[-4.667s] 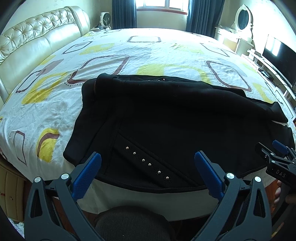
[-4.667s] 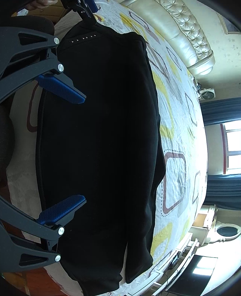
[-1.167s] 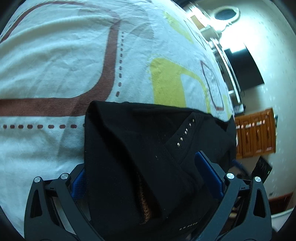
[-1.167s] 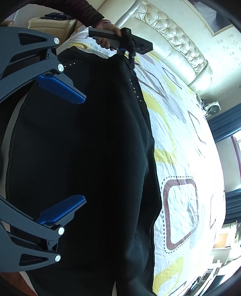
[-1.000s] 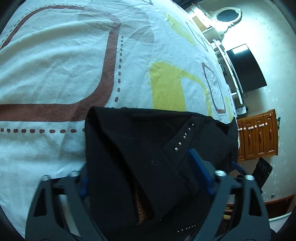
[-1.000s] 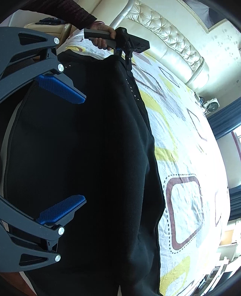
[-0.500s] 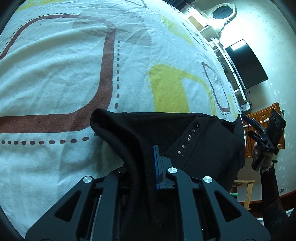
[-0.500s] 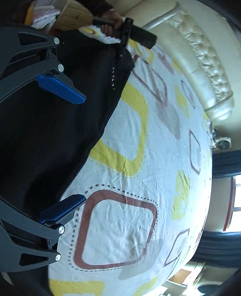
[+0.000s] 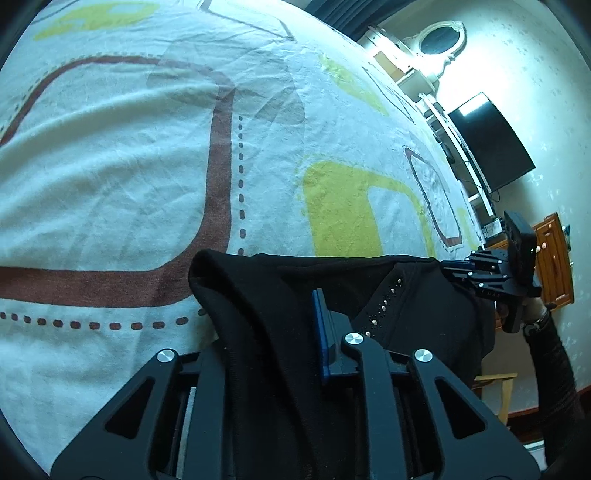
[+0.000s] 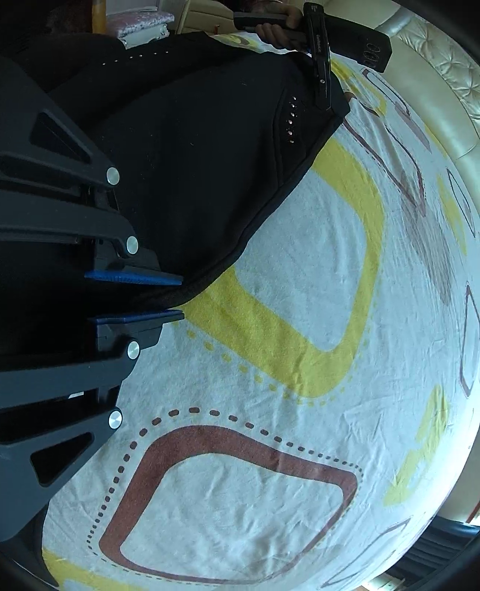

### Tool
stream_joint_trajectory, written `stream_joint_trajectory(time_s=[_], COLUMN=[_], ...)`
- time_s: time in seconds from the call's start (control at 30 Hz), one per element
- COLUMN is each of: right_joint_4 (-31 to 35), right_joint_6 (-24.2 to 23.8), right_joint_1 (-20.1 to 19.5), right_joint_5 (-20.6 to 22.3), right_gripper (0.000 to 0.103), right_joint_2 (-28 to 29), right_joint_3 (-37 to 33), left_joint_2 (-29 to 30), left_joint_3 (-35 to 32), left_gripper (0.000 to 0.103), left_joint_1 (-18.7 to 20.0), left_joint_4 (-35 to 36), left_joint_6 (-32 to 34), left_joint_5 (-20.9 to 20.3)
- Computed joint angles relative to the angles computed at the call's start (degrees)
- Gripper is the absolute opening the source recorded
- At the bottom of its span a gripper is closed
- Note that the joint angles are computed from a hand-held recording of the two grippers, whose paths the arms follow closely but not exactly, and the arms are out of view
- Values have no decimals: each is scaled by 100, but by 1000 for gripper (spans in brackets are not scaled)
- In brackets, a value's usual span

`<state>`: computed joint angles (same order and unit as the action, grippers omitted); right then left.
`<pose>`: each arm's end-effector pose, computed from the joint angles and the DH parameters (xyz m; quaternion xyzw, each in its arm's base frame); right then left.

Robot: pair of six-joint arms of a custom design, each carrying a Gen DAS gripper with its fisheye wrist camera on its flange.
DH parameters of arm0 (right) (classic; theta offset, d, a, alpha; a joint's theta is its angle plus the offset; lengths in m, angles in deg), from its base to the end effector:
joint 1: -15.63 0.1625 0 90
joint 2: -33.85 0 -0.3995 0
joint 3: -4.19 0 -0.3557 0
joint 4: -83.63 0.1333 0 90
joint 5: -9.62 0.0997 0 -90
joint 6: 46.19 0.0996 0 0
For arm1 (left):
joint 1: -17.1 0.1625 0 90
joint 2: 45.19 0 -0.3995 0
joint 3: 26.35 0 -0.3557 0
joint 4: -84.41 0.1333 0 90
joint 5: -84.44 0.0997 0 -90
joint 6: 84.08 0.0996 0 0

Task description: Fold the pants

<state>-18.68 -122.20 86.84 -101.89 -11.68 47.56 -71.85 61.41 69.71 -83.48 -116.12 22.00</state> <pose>-0.1516 -0.7459 0.3962 0.4461 -0.8669 -0.0525 0.2164 -0.2521 -0.6253 -0.0254 0.0101 0.9614 -0.2508 0.1129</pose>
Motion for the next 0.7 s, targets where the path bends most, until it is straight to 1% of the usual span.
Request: stream_joint_trajectory(time_s=[0.07,0.1,0.27,0.33,0.4,0.47,0.53,0.6,0.63,0.67,0.7], right_joint_4=[-106,-292,-1312,-1465,-1761,-1931,-2130,-2490,-2606,-2717,-2761], right_joint_6=[42,34,-480,-632,-916,-1261,-1596,-2017,-2141,-2255,-2342], right_joint_1=[-28,-16,-140,-261,-422,-642,-907,-1187,-1275,-1384,-1496], right_joint_5=[289,435,1287,1682,2035,2300,2464,2581,2533,2521,2524], right_gripper=[12,12,12,12,12,12,12,12,12,12,12], right_joint_2=[-244,-366,-1462,-1920,-2415,-2848,-3226,-3538,-3622,-3701,-3757], right_joint_3=[220,407,1744,2188,2790,3316,3863,4414,4594,4773,4898], left_joint_2=[-6,-21,-160,-224,-282,-323,-364,-374,-371,-366,-355], left_joint_3=[132,220,697,912,1139,1423,1739,2050,2207,2355,2518], left_gripper=[13,13,12,12,12,12,13,19,29,42,48], left_joint_1=[-86,-126,-319,-420,-560,-740,-933,-1111,-1212,-1298,-1367], left_joint_4=[-399,-638,-1759,-2104,-2395,-2674,-2838,-2998,-3021,-3028,-3087], left_joint_6=[200,254,458,474,479,443,305,143,-4,-185,-390], left_joint_5=[121,164,223,206,213,246,348,456,612,765,867])
